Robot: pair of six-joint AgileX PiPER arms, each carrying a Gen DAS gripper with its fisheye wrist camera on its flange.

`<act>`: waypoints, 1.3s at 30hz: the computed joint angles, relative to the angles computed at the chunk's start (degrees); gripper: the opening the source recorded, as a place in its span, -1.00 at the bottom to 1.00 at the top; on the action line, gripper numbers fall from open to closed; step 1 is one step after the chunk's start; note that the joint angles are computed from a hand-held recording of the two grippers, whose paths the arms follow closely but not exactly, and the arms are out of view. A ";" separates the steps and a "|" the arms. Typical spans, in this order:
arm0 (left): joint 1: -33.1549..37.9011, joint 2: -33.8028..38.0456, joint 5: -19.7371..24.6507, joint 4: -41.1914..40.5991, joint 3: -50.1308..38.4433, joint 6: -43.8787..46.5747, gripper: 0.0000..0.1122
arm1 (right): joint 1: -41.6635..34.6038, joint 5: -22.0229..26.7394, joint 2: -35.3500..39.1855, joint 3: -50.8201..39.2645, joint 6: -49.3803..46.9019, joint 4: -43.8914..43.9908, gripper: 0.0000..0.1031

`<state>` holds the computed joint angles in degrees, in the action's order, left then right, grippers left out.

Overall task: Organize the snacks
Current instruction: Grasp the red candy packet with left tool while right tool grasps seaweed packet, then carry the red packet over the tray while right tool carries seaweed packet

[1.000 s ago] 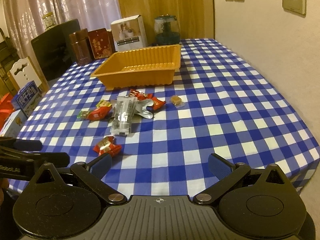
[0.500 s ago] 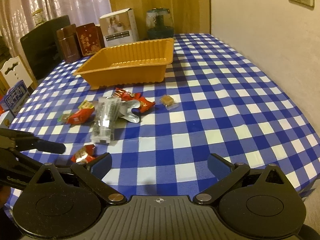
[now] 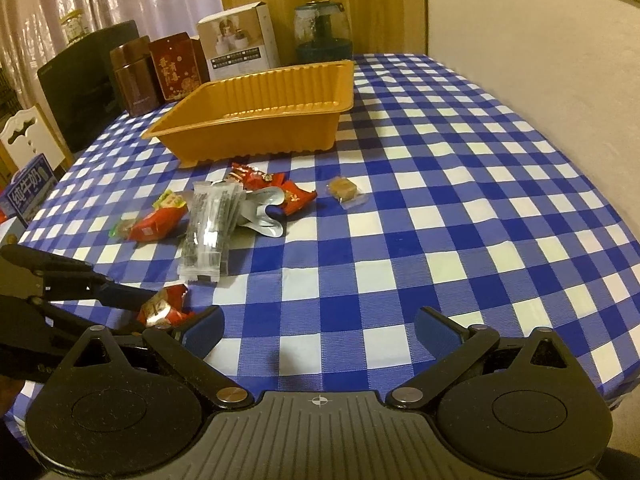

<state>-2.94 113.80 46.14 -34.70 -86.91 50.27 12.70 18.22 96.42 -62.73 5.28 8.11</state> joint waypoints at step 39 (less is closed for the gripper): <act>7.37 -0.08 -14.54 9.04 -1.49 -22.69 -0.22 | 10.36 1.40 21.13 -25.17 22.78 -18.55 -0.15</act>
<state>4.43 113.73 31.61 -25.66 -88.40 27.58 23.06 19.62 117.55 -87.90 28.07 -10.45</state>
